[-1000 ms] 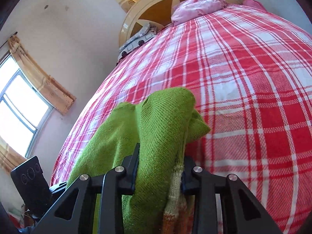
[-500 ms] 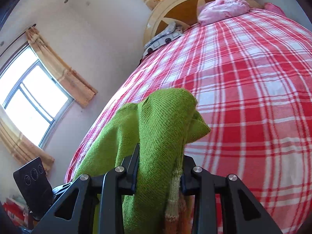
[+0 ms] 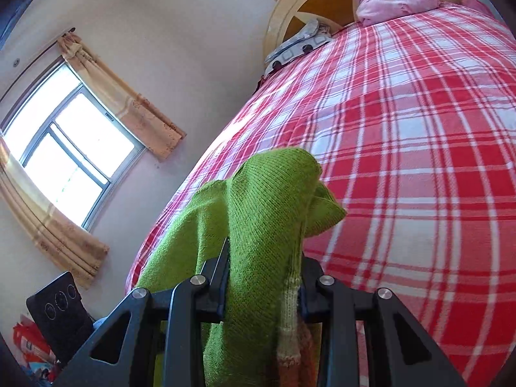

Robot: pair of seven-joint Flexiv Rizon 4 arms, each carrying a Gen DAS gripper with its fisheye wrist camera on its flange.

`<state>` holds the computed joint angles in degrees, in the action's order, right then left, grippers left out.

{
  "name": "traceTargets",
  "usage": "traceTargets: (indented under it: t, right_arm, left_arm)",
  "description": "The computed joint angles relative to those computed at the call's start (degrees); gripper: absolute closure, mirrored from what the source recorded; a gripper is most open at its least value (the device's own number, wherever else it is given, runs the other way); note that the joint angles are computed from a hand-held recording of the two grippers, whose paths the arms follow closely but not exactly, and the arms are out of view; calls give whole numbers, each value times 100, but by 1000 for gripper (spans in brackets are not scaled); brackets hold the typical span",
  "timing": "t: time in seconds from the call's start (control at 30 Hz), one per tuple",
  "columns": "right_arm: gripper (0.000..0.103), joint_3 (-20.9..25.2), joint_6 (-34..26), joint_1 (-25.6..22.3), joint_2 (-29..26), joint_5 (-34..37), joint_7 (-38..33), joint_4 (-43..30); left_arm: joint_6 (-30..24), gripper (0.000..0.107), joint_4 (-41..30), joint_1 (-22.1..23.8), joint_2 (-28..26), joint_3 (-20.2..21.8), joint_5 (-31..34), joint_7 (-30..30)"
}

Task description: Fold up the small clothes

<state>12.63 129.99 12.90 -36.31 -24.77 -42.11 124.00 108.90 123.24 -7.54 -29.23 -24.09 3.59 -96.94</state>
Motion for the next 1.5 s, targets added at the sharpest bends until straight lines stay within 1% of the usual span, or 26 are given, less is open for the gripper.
traceTargets:
  t: [0.2, 0.4, 0.53, 0.87, 1.0, 1.1, 1.23, 1.33, 1.5]
  right_arm:
    - [71, 101, 15, 213, -224, -66, 49, -274]
    - [71, 173, -93, 297, -387, -309, 168, -544]
    - [71, 213, -147, 344, -468, -440, 226, -683]
    - [71, 303, -407, 526, -673, -699, 378, -1131]
    - [71, 354, -610, 620, -784, -808, 425, -1370]
    - [71, 419, -733, 652, -884, -892, 464, -1540]
    - [71, 558, -959, 625, -1031, -1127, 525, -1796]
    - [71, 679, -1093, 585, -1167, -1297, 581, -1994]
    - [71, 842, -1322, 561, -1349, -1505, 633, -2251]
  left_arm:
    - [112, 71, 306, 171, 195, 114, 39, -106]
    - [253, 71, 518, 212, 313, 314, 97, -239]
    - [299, 71, 631, 350, 387, 333, 193, -309]
    - [429, 71, 982, 280, 681, 740, 241, -302]
    - [471, 71, 1127, 540, 750, 659, 381, -388]
    - [491, 71, 1230, 835, 784, 504, 528, -531]
    - [526, 71, 1346, 826, 858, 652, 560, -569]
    - [579, 71, 1448, 959, 908, 648, 647, -648]
    - [641, 71, 1583, 1035, 984, 730, 735, -729]
